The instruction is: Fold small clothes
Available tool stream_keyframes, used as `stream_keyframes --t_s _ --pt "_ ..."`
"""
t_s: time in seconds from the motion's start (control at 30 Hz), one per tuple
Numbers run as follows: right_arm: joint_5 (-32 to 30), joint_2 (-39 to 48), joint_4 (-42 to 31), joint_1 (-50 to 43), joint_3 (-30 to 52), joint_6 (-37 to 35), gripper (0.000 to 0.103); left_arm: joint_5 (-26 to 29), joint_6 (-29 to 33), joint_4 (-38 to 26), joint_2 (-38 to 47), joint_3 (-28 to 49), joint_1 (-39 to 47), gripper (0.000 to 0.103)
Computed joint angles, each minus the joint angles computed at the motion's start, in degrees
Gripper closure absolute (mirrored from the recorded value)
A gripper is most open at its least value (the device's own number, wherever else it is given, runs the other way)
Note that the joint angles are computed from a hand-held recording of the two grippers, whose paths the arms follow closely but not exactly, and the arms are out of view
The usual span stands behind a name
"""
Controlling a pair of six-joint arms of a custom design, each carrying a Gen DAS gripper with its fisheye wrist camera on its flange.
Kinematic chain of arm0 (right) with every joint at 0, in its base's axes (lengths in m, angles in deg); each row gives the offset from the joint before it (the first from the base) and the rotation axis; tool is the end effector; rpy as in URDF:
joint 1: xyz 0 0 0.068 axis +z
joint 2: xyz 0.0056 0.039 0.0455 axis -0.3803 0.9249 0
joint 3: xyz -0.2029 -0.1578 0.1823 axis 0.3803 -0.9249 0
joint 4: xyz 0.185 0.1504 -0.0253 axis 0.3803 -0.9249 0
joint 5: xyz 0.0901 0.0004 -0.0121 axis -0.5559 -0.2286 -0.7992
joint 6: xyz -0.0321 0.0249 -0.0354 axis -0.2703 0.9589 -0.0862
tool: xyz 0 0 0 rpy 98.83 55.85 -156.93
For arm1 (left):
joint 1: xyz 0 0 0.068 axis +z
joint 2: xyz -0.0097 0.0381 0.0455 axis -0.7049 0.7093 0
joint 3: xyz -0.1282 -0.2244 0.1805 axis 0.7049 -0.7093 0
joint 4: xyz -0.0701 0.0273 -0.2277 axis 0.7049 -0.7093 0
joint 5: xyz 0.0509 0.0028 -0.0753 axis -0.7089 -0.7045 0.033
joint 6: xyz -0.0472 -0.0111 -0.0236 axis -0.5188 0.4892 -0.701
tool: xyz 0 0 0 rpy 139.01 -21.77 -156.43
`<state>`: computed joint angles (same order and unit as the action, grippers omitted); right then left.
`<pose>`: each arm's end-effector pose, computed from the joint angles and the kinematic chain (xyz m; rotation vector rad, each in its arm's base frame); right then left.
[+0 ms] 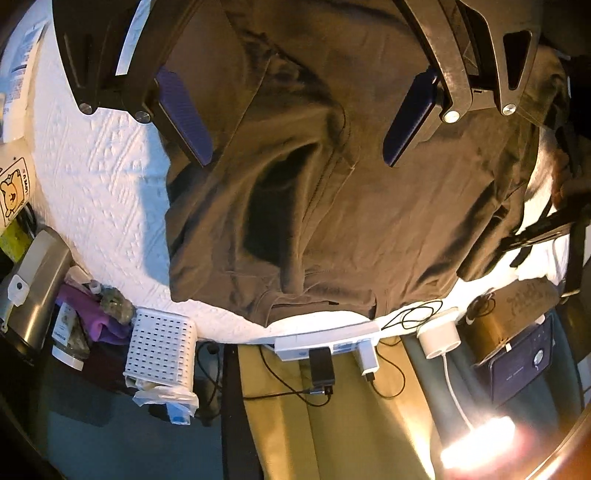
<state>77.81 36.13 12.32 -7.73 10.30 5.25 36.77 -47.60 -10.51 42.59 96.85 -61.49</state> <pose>0.1849 0.0508 0.2001 -0.2917 2.4432 0.2149 0.1918 -0.0518 0.1759 -0.1169 2.3982 -0.1068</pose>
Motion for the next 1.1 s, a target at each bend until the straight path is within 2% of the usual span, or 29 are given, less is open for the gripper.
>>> stream_keyframes --t_s 0.2,0.5,0.63,0.8,1.1 --pt "-3.2 -1.6 0.1 -3.0 0.4 -0.1 0.008 -2.2 -1.3 -6.4 -8.8 -0.9 3.0 0.101" --pt "-8.8 -5.4 -0.8 -7.2 -0.2 -2.4 0.008 -11.2 -7.0 -14.0 -12.2 3.3 -6.7 0.101" --pt "-11.8 -6.1 -0.5 -10.1 -0.9 -3.7 0.008 -14.5 -8.4 -16.1 -9.9 8.2 -13.9 0.101" --pt "-15.4 -6.5 0.2 -14.4 -2.1 -5.3 0.008 -15.7 -9.1 -17.0 -5.3 14.4 -22.5 0.101" --pt "-20.1 -8.0 0.7 -23.2 -4.4 -10.3 0.008 -13.3 -10.6 -15.1 10.1 23.4 -30.6 0.101"
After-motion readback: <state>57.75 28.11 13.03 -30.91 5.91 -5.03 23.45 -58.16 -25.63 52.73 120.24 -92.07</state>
